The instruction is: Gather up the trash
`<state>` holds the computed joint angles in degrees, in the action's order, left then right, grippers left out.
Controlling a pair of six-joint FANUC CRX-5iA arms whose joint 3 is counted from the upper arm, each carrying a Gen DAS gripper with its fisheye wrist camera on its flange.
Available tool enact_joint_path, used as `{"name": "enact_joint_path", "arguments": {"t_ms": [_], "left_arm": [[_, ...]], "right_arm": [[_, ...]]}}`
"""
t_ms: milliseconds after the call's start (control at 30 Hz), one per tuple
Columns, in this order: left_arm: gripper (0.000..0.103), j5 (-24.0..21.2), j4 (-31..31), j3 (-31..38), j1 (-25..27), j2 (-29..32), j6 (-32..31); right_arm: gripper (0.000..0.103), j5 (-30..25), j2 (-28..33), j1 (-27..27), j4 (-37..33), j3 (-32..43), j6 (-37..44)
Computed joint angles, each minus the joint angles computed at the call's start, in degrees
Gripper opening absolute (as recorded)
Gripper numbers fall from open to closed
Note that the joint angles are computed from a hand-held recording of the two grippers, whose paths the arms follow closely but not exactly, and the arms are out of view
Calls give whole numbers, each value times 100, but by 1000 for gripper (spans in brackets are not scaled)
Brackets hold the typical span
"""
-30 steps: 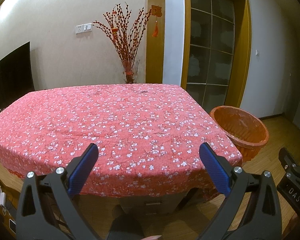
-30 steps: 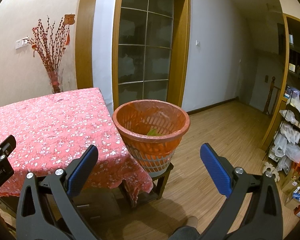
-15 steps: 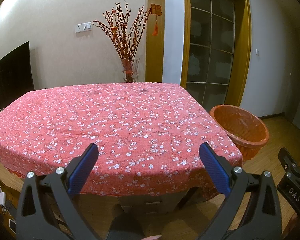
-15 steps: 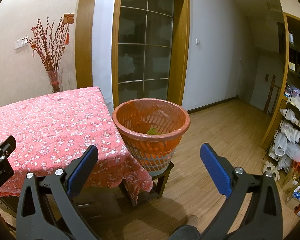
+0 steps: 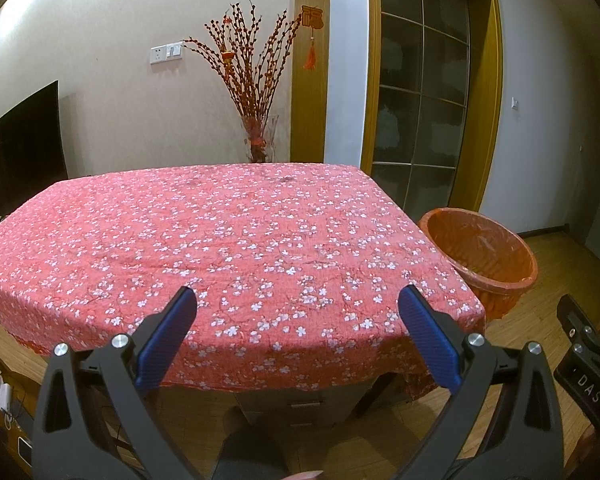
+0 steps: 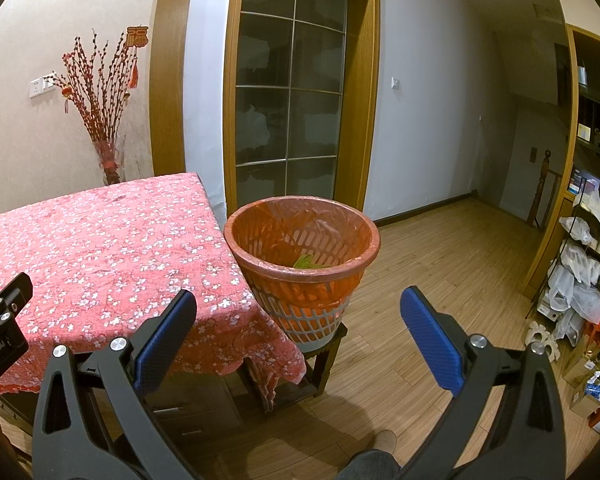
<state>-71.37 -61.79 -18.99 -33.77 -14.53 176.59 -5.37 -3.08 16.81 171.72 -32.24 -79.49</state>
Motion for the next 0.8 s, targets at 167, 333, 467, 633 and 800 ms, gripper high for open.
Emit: {"name": "enact_joint_path", "arguments": {"t_ms": [167,333,467,633,800], "left_arm": [[99,8,4,6,6,13,3],[99,6,4,-5,-11,27,33],[99,24,15,2,14,19,5],[99,44,24,-17,15,23,22],[99,35,27,-20,0,26,32]], "right_arm": [[101,18,4,-6,47,21,-46],[101,43,-2,-16,127,39,-118],[101,68,4,-23,199,68,-187],[101,94,1,-31,276,90,-260],[101,121,1,-36,350,115,-329]]}}
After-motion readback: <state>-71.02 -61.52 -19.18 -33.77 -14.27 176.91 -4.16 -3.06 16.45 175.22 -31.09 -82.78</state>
